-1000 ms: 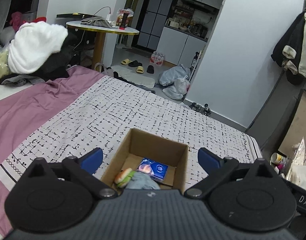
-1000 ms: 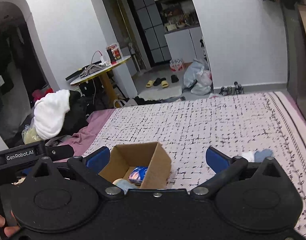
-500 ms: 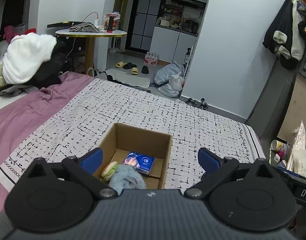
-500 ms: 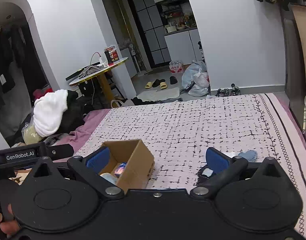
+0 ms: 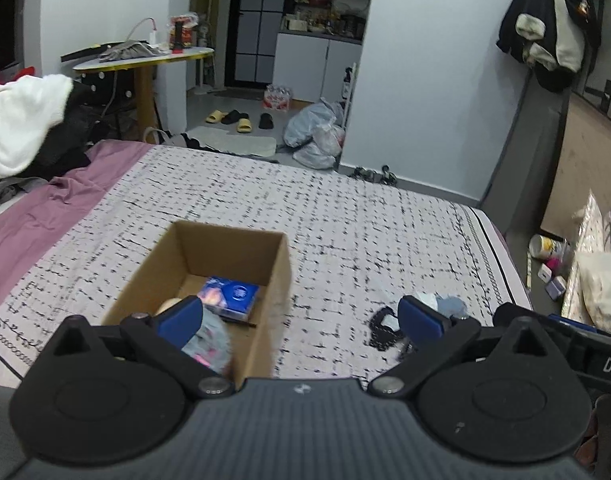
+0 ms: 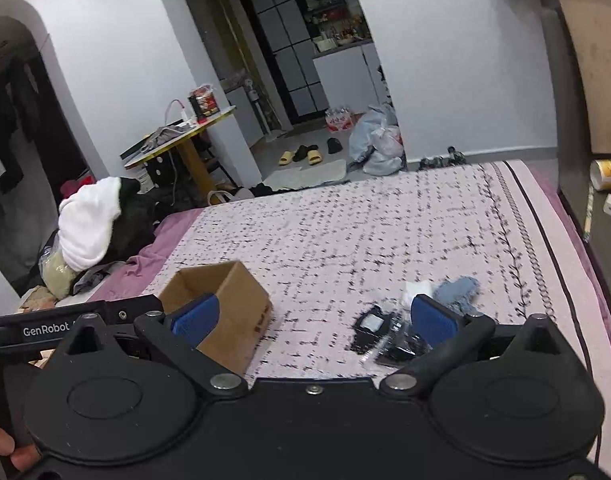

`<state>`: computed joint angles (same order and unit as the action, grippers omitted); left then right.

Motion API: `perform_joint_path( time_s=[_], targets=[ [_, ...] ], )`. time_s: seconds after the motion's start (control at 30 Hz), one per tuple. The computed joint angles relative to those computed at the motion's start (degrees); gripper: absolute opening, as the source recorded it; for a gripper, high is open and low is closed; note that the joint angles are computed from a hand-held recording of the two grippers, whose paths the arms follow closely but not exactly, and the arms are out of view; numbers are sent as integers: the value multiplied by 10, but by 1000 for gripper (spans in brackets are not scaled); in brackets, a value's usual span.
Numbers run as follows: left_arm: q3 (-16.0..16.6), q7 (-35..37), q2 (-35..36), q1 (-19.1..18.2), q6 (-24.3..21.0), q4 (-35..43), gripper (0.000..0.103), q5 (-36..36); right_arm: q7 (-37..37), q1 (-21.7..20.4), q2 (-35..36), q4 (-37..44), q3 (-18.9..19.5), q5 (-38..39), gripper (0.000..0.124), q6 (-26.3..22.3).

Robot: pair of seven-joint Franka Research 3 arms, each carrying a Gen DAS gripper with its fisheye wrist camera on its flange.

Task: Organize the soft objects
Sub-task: 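Move both tools over the socks and clear bag on the bed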

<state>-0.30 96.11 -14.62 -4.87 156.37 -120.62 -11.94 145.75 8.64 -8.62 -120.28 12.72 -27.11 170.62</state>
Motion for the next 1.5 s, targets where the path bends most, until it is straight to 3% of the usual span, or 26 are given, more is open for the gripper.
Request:
perform_joint_path(
  time_s=[0.53,0.7,1.0,1.07,1.5],
  targets=[
    [-40,-27,69,1,-47,50,103,33,-130,43,9,-35,-50,233,103,-5],
    [-49,-25,101,4,-60,74,103,26,-118,35,25,-22,-50,235,103,-30],
    [-70,-9,172,17,-80,134,99,-4,-161,55,64,0,-79,336,98,-59],
    [-77,1,192,21,-90,153,97,-17,-160,56,74,8,-83,344,91,-66],
    [-114,-20,341,39,-191,314,77,-3,-202,59,157,78,-102,420,81,-111]
  ],
)
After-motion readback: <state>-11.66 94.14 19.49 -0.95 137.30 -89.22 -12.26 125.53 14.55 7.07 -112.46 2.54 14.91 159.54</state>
